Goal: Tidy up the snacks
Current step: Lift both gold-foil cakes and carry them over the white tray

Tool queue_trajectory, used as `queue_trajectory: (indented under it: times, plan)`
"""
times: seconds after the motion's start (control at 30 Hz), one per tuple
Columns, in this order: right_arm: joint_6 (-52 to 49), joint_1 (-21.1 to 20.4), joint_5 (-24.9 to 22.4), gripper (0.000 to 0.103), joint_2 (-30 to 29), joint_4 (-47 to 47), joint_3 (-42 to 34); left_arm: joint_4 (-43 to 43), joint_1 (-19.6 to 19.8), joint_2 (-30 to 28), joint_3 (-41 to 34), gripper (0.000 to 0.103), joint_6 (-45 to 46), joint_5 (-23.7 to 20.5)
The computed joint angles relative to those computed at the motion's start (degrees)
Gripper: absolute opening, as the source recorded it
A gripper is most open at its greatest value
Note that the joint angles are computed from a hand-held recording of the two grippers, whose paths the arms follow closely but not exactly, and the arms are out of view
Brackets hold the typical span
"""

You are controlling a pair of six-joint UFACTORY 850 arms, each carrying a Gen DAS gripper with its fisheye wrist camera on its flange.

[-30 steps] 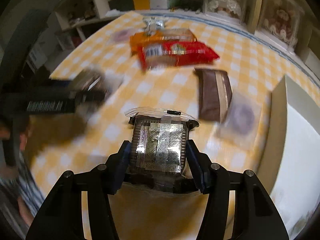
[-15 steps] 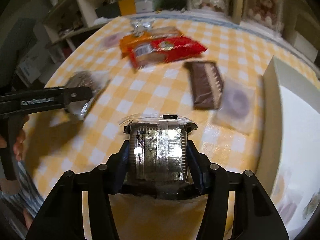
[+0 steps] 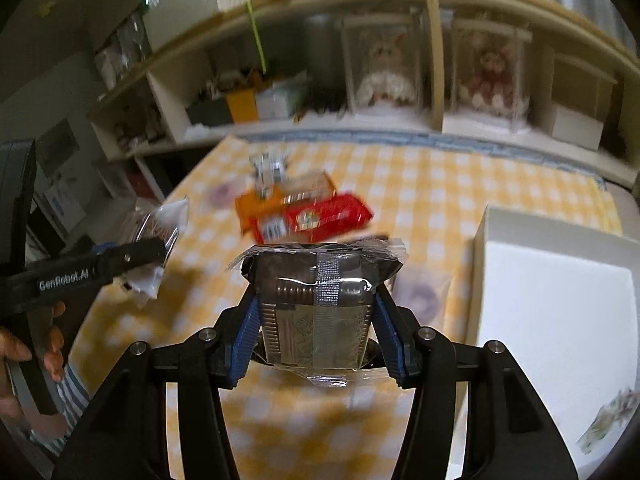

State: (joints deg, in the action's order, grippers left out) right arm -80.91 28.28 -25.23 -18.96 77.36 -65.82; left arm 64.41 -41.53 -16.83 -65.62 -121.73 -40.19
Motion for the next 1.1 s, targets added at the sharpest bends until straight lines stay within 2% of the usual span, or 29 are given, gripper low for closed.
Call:
queue_trajectory:
  times: [0.3, 0.53, 0.83, 1.1]
  plan:
    - [-4.6, -2.84, -0.53, 0.054, 3.25, 6.79, 0.18, 3.57, -4.2, 2.1, -0.58, 0.053, -2.27, -5.17]
    - [-4.46, -5.7, -0.27, 0.054, 6.31, 7.74, 1.17, 3.5, -7.59, 0.34, -4.92, 0.053, 0.31, -8.81]
    - [-0.5, -11.35, -0.55, 0.054, 9.12, 2.14, 3.23, 2.87, -9.94, -6.75, -15.23, 0.053, 4.6, -7.38]
    - [2.93, -17.52, -0.41, 0.054, 10.19, -1.75, 4.27, 0.1, -9.27, -15.28, -26.38, 0.053, 10.91, -3.03]
